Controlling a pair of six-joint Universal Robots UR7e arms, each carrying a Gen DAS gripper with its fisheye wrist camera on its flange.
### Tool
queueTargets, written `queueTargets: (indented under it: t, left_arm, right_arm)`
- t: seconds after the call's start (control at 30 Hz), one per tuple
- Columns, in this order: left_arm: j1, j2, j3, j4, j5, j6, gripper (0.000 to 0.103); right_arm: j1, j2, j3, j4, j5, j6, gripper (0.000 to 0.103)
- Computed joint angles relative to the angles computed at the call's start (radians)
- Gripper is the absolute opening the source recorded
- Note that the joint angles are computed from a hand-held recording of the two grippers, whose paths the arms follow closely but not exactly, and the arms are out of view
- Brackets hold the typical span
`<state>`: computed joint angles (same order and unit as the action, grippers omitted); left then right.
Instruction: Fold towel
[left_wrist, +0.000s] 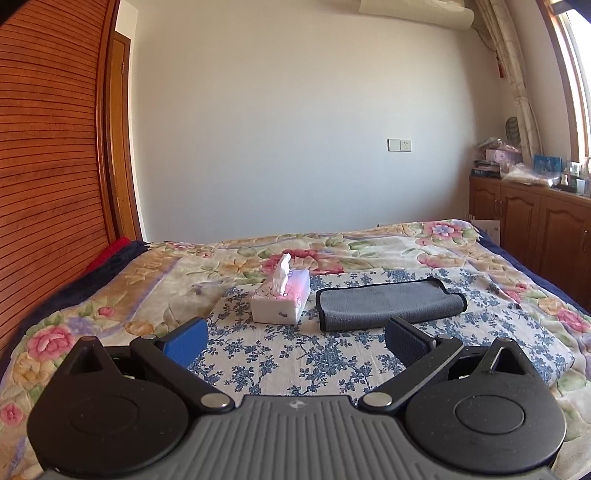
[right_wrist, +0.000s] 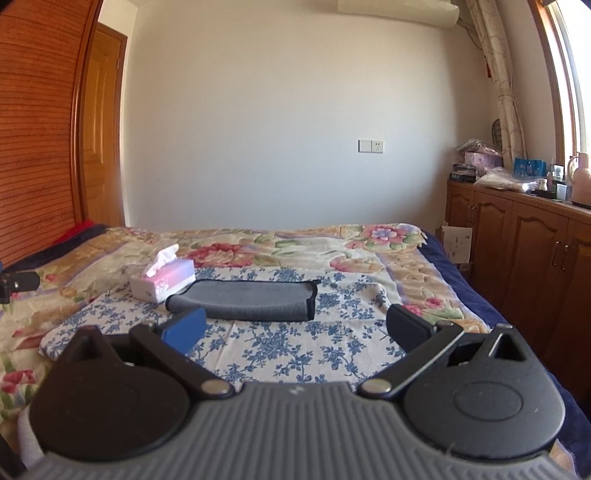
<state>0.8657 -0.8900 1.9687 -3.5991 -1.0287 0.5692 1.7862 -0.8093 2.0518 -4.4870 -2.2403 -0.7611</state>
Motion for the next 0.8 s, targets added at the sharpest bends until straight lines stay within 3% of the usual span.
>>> queueTargets:
  t: [0.8]
  left_arm:
    - [0.002,0.002,0.009,-0.046,-0.012,0.021,0.103]
  right_arm:
    - [-0.004,0.009,-0.010,-0.035,-0.016,-0.012,0.103]
